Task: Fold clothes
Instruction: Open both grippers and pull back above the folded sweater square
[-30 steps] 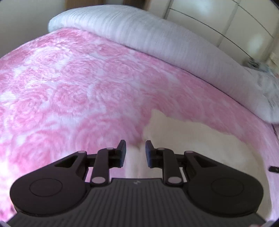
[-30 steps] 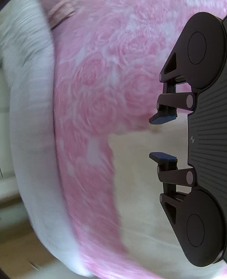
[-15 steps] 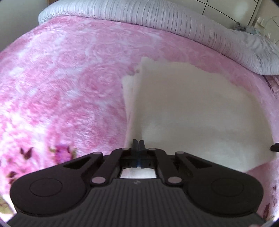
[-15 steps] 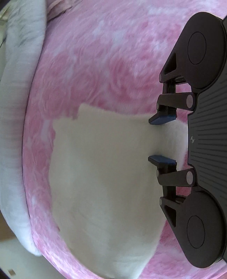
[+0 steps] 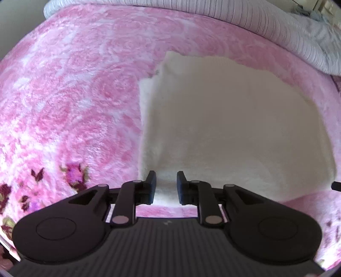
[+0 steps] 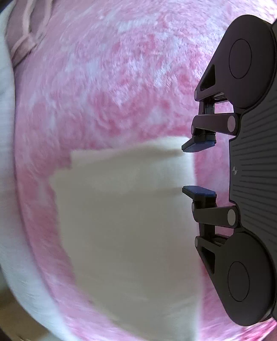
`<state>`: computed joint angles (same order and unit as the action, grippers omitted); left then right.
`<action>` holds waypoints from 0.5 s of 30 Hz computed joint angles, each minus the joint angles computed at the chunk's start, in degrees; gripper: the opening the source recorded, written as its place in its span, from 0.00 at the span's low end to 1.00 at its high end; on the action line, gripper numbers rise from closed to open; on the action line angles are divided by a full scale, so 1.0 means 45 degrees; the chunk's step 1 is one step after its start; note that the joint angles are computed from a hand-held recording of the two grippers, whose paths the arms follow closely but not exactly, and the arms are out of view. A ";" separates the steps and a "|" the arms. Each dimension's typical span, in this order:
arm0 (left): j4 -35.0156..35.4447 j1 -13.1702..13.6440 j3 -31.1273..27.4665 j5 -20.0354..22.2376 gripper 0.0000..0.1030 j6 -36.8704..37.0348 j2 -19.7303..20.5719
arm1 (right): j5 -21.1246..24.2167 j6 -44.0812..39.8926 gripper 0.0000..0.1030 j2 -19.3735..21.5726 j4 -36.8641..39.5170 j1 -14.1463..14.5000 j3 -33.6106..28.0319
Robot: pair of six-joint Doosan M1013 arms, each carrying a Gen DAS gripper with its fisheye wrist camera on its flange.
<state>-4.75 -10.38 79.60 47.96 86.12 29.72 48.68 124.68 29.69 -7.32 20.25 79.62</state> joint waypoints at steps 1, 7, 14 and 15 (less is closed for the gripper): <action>0.0055 0.0003 -0.0167 0.0393 0.17 0.0019 0.0122 | -0.0013 0.0407 0.38 0.0007 -0.0107 -0.0020 -0.0066; 0.0771 -0.0202 -0.1122 0.2507 0.22 -0.0312 0.0396 | 0.2297 0.1020 0.38 0.0545 0.0762 0.0041 -0.1096; 0.1643 -0.0749 -0.1324 0.3475 0.29 -0.1208 -0.0108 | 0.3019 -0.0662 0.38 0.0606 0.1454 0.0549 -0.2134; 0.1743 -0.0833 -0.1295 0.3526 0.29 -0.1372 -0.0214 | 0.3115 -0.0736 0.38 0.0635 0.1473 0.0623 -0.2230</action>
